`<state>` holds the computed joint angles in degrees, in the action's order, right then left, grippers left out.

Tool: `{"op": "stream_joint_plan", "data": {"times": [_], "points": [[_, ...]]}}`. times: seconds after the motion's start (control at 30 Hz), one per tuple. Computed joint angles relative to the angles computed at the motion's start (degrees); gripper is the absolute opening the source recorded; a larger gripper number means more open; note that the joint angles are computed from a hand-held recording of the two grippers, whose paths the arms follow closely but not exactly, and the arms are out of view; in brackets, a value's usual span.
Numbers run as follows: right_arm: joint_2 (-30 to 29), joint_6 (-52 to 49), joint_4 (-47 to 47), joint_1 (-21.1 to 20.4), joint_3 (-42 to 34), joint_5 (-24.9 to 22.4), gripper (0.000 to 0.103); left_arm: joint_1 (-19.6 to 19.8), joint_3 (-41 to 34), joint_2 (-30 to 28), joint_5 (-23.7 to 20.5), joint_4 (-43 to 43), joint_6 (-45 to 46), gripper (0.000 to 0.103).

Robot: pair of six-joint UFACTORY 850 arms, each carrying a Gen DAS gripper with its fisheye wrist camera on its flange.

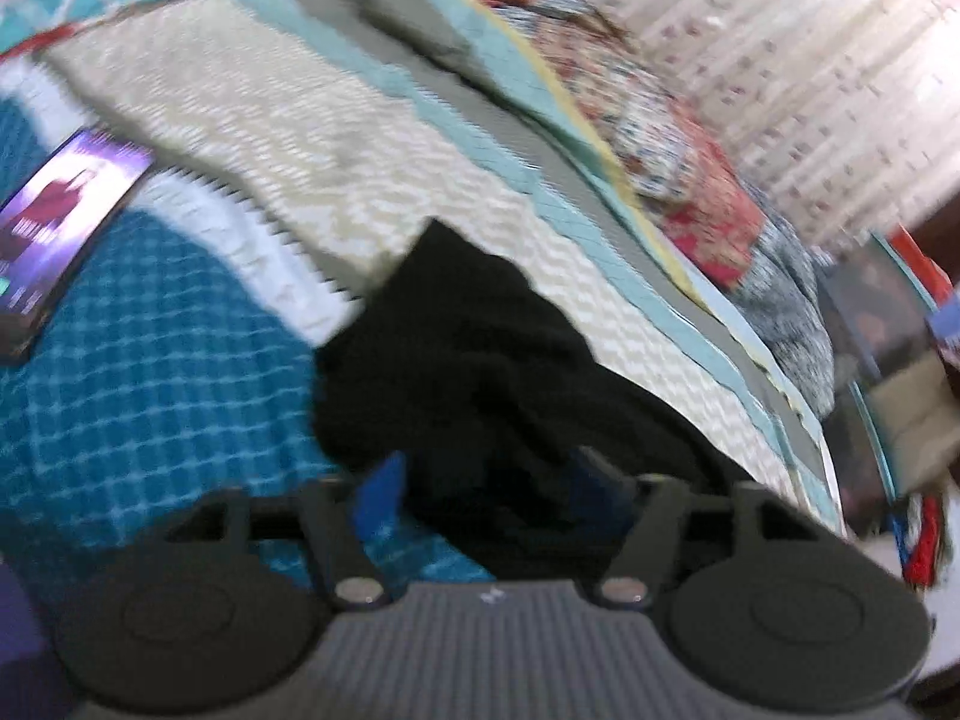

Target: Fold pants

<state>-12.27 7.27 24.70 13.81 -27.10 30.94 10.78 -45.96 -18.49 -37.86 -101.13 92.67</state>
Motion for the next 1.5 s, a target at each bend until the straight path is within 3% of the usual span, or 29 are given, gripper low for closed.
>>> {"op": "stream_joint_plan", "data": {"times": [0.03,0.1,0.2,0.27,0.33,0.47,0.5,0.57,0.6,0.67,0.73,0.83,0.93,1.13,1.23,1.3,1.33,1.37,1.43,1.5], "points": [[1.07,-4.98,4.93,0.99,-0.65,-1.85,0.037,0.73,-0.17,-0.58,-0.75,-0.33,-0.72,0.081],[3.36,-8.79,10.16,2.61,-0.09,0.12,0.037,1.79,-1.15,-2.19,-1.65,-0.37,-2.36,0.081],[5.5,-6.33,7.92,4.54,0.38,3.99,0.036,2.3,-2.99,-4.75,-1.91,-0.95,-4.05,0.084],[5.71,2.26,1.42,5.3,-0.26,3.58,0.034,1.98,-4.49,-6.47,-1.52,-0.63,-5.39,0.092],[2.33,12.97,-9.45,5.17,-3.96,2.29,0.029,2.05,-5.42,-7.94,-2.54,-0.87,-6.97,0.101],[-7.79,28.07,-25.42,8.1,-15.35,0.65,0.021,1.28,-5.65,-9.52,-3.27,-5.11,-6.97,0.102],[-10.42,31.34,-28.44,8.73,-18.04,1.55,0.021,0.97,-5.39,-9.4,-2.94,-6.12,-6.18,0.1],[-15.43,43.0,-38.1,8.94,-23.67,1.08,0.018,0.45,-5.23,-9.24,-2.68,-6.1,-5.41,0.049],[-18.35,49.0,-41.37,9.79,-26.3,0.07,0.017,0.44,-5.62,-9.64,-2.76,-4.84,-6.93,0.045],[-23.69,60.99,-48.21,10.49,-30.4,-1.9,0.002,0.79,-5.63,-10.1,-3.86,-4.56,-8.38,0.034],[-24.33,66.8,-49.49,10.02,-29.49,2.39,0.002,1.0,-5.36,-9.64,-6.12,-4.4,-9.03,0.031],[-23.46,74.05,-57.13,8.18,-28.96,3.98,0.002,-0.62,-4.6,-7.44,-10.67,-5.92,-4.21,0.03],[-20.15,69.83,-51.55,7.58,-24.5,7.72,0.009,-4.89,-4.01,-4.2,-11.55,-7.57,4.38,0.03],[-10.21,51.07,-26.7,6.35,-11.72,12.28,0.009,-16.2,-3.39,-0.99,-8.86,-5.79,19.96,0.029],[-5.1,41.8,-13.33,6.31,-5.13,14.46,0.009,-22.12,-4.33,-2.45,-4.26,0.56,21.88,0.03],[-2.74,37.79,-6.74,6.46,-1.98,15.66,0.01,-26.87,-5.29,-3.9,2.78,6.14,20.32,0.039],[-1.92,36.96,-4.98,6.34,-1.02,15.8,0.011,-28.62,-4.86,-3.74,6.62,5.88,21.86,0.048],[-1.12,36.99,-4.09,6.16,0.24,16.55,0.011,-29.51,-3.79,-2.92,8.65,3.23,25.51,0.049],[-0.87,38.23,-5.02,5.91,1.02,18.06,0.012,-28.92,-2.17,-0.97,5.76,2.89,27.17,0.05],[-1.34,38.62,-7.93,6.07,0.46,18.76,0.012,-25.32,-2.17,0.15,-3.58,7.12,23.95,0.051]]}}
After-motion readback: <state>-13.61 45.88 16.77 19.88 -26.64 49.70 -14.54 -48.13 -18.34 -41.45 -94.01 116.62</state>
